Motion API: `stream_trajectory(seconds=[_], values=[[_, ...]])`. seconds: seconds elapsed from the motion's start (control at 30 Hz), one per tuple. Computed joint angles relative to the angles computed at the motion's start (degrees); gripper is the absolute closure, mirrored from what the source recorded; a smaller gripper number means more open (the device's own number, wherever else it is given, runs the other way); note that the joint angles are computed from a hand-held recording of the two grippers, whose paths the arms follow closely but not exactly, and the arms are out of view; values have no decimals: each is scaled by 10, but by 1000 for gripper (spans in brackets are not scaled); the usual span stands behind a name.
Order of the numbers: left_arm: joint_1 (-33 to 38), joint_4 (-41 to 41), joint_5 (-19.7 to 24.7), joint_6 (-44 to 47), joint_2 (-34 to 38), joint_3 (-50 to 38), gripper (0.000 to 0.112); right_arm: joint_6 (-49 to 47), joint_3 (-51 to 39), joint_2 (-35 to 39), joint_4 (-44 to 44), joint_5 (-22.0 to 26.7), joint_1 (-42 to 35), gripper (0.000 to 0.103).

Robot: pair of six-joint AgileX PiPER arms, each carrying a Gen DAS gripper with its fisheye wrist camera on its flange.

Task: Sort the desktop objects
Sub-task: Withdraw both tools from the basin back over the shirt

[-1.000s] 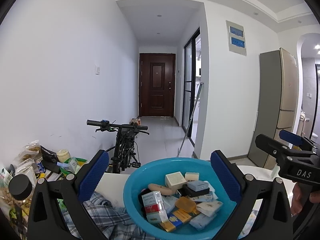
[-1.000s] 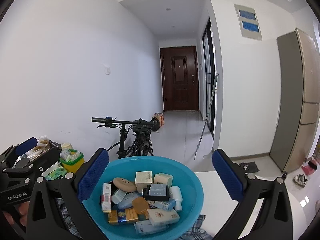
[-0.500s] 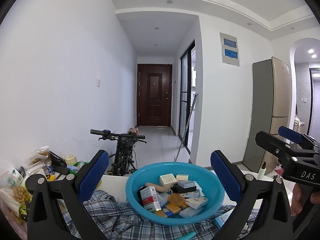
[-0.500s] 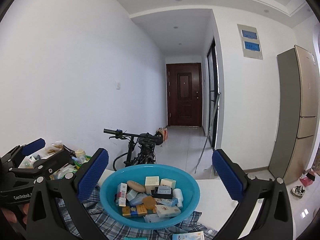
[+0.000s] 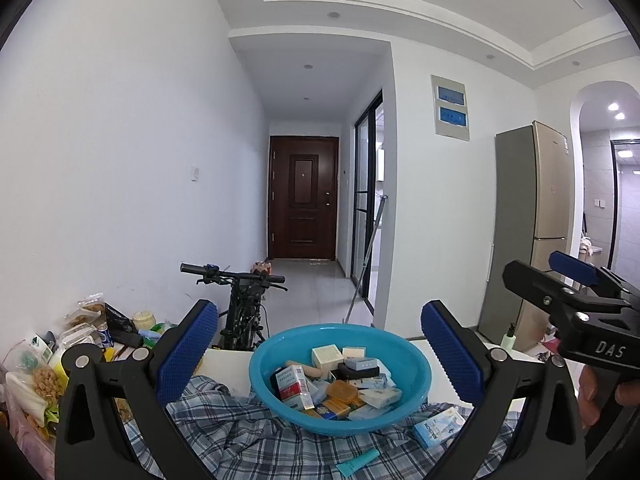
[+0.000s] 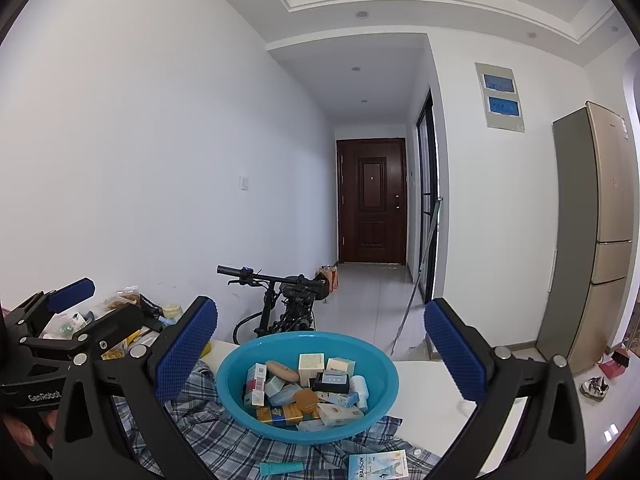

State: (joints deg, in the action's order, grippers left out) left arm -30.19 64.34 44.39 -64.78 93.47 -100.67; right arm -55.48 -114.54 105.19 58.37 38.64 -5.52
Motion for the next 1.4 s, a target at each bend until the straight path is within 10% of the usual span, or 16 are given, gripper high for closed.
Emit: stream_trajectory(seconds=[1.4], values=[[59, -166, -104, -33, 40, 250, 9, 9, 243, 16, -112, -18, 24, 0]])
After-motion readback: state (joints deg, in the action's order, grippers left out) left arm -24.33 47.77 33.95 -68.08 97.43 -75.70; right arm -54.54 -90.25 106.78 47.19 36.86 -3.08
